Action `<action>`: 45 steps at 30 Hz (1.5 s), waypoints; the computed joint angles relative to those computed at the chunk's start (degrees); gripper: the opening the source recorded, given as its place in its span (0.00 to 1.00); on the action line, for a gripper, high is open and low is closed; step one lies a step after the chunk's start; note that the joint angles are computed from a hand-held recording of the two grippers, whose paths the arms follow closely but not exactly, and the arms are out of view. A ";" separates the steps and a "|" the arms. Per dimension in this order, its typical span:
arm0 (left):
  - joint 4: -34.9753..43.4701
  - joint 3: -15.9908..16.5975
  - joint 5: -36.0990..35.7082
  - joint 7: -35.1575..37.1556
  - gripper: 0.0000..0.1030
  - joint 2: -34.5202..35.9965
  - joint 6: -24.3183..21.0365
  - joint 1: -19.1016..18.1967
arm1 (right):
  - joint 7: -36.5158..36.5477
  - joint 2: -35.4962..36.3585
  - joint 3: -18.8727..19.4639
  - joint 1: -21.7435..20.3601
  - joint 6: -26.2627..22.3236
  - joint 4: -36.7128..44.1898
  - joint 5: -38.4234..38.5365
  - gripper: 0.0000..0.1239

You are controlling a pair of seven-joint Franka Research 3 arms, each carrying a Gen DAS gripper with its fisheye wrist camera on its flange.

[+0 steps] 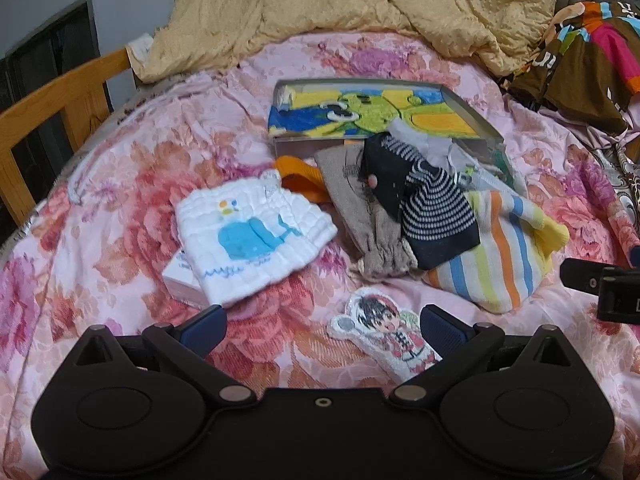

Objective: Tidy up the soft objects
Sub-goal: 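Grasp the white cartoon-boy card with the left tool while the right tool grasps the pastel striped sock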

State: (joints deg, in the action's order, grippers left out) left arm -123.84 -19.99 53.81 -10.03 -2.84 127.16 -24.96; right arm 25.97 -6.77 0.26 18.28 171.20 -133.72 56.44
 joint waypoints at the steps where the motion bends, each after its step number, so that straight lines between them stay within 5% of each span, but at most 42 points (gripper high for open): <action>1: -0.39 0.24 -0.47 0.12 0.99 -0.12 1.31 0.14 | 0.48 0.56 0.17 -0.42 -0.69 0.54 -2.43 0.83; 7: -1.37 1.19 -2.58 0.62 0.96 0.61 8.11 1.25 | -4.01 3.43 0.29 -1.74 -6.52 4.24 -6.17 0.82; 14: -2.24 2.80 -4.70 2.78 0.88 3.00 17.29 2.82 | -10.39 8.82 2.13 -3.91 -7.76 9.31 -5.80 0.76; 22: -2.54 4.73 -1.89 -0.93 0.82 5.51 24.95 4.15 | -20.45 14.01 4.70 -6.87 -10.43 15.12 0.02 0.69; 26: -2.55 5.57 2.52 -4.92 0.76 6.19 28.93 4.48 | -18.39 14.70 4.75 -7.34 -12.98 16.00 -2.72 0.65; 31: -2.66 6.18 5.43 -7.99 0.47 6.63 32.55 4.76 | -11.98 14.49 3.99 -7.65 -17.94 16.41 -9.64 0.52; 38: -2.25 6.80 8.70 -11.33 0.29 7.51 34.51 5.10 | -11.67 14.39 3.74 -8.57 -24.50 17.45 -10.25 0.44; 45: -0.27 7.30 5.32 -7.70 0.28 9.87 32.80 4.53 | -11.07 14.89 4.39 -7.85 -16.44 16.69 -8.57 0.40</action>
State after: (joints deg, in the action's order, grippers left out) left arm -124.11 -12.69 59.13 -17.73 7.03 159.96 -20.43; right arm 14.90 8.12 4.65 10.43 154.76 -117.02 47.87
